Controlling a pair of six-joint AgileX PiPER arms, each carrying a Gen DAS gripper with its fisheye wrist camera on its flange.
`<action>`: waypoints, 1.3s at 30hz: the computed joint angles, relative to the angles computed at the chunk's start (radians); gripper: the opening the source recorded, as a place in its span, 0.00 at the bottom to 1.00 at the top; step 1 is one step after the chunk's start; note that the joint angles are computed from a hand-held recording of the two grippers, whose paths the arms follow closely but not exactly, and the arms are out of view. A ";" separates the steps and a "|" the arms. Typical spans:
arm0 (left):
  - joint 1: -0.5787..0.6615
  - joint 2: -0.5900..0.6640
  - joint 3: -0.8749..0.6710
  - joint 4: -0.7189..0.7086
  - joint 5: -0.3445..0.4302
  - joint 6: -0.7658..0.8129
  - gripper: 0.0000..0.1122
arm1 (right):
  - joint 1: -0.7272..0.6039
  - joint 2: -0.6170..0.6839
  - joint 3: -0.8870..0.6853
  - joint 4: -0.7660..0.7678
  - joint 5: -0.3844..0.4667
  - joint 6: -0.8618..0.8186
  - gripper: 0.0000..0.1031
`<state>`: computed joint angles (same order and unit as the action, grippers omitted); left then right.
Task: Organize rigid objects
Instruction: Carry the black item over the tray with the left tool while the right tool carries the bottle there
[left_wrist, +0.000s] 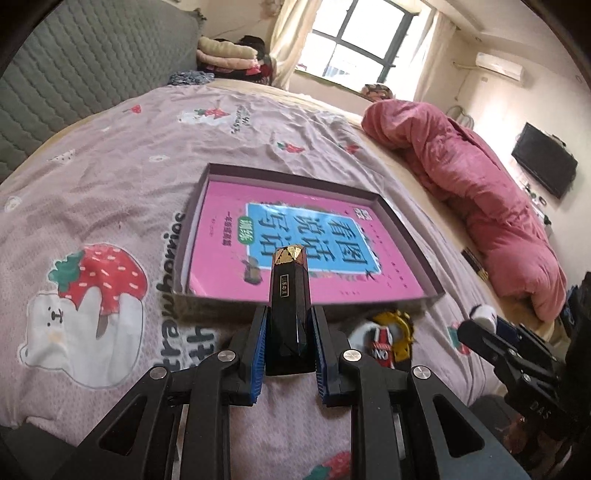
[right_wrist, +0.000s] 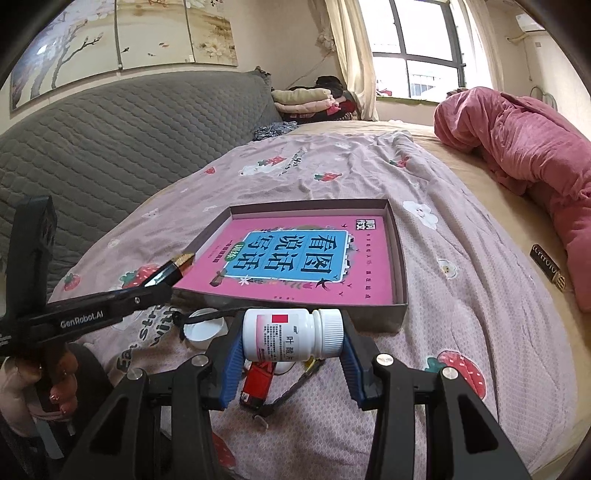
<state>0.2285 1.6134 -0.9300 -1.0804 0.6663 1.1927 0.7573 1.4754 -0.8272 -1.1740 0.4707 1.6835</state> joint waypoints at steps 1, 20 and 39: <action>0.000 0.007 -0.005 -0.010 -0.006 0.005 0.20 | -0.002 0.003 -0.002 -0.002 0.002 0.001 0.45; -0.038 0.181 -0.151 -0.052 -0.076 0.018 0.20 | -0.076 0.113 -0.104 0.007 0.018 -0.060 0.45; -0.080 0.297 -0.248 0.028 -0.153 -0.089 0.20 | -0.150 0.191 -0.165 0.025 0.006 -0.062 0.45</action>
<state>0.1484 1.9100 -1.1780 -1.0522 0.5130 1.1038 0.6078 1.6659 -0.9924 -1.1493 0.4765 1.6219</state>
